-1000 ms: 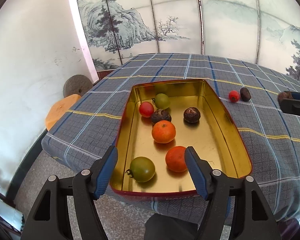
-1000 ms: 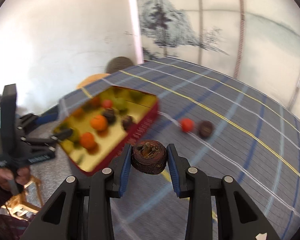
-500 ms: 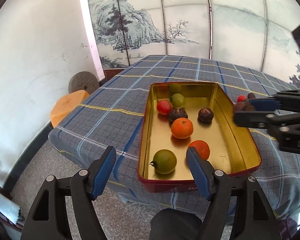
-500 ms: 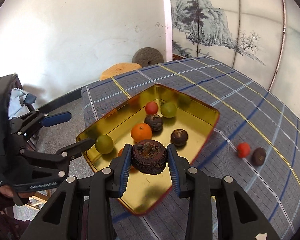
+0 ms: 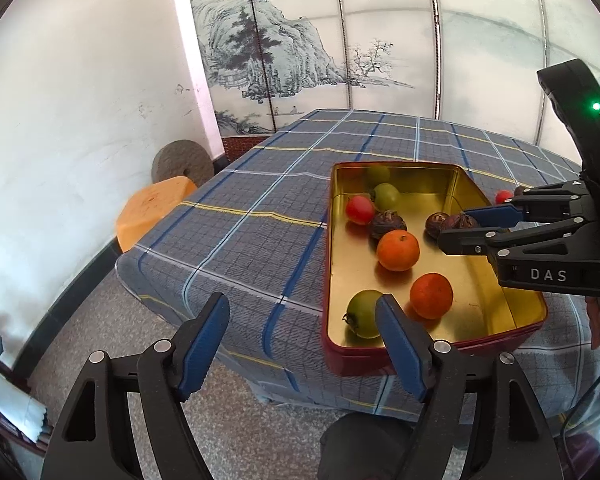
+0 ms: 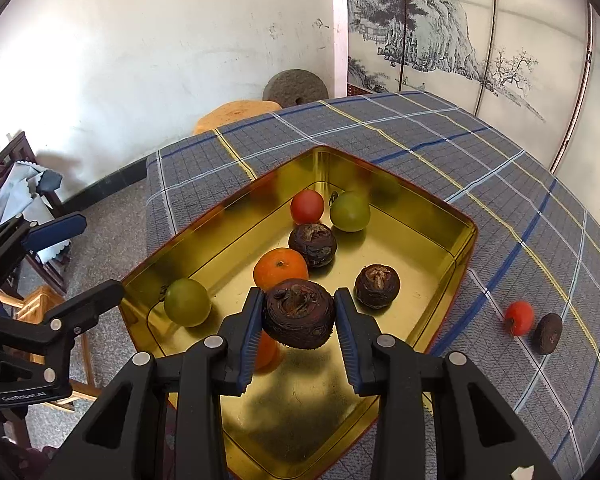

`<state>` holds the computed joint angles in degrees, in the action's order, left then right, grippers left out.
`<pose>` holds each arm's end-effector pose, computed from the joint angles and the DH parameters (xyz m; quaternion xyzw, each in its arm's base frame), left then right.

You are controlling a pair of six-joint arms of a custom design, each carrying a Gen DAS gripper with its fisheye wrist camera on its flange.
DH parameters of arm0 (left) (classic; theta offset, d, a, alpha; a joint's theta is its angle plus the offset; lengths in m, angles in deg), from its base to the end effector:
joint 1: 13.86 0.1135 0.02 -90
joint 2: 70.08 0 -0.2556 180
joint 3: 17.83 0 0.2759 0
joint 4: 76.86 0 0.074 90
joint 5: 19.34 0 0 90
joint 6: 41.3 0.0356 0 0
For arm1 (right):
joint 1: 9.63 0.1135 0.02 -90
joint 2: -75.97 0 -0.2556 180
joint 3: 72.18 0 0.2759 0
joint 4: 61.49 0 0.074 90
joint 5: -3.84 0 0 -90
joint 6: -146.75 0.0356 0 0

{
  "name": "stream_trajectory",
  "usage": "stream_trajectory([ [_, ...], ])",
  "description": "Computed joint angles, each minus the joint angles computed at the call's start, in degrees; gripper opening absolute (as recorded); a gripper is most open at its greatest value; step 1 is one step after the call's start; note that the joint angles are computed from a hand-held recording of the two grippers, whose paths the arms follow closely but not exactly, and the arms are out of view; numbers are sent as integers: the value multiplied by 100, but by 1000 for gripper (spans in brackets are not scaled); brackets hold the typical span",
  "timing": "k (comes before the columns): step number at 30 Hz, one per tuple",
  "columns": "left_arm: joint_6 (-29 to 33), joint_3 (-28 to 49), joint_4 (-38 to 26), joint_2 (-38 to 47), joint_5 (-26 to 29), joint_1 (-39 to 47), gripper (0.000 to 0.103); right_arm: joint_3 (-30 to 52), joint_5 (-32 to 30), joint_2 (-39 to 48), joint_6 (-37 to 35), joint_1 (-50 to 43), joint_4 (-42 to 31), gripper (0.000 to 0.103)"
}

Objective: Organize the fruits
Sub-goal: 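Carry the brown fruit into the tin and open the right gripper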

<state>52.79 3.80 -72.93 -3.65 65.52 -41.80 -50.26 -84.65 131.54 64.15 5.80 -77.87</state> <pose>0.1749 -0.0892 0.0817 0.2327 0.8785 -0.0459 0.4148 0.1695 0.0458 0.0875 -0.0613 0.9377 0.0555 0.3374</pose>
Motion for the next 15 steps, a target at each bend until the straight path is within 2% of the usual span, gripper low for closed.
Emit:
stream_trajectory([
  [8, -16, -13, -53, 9, -18, -40, 77, 89, -17, 240, 21, -79, 144, 34],
  [13, -35, -9, -71, -10, -89, -118, 78, 58, -58, -32, 54, -167, 32, 35],
  [15, -54, -18, -81, -39, -117, -147, 80, -5, -123, -364, 71, -239, -117, 42],
])
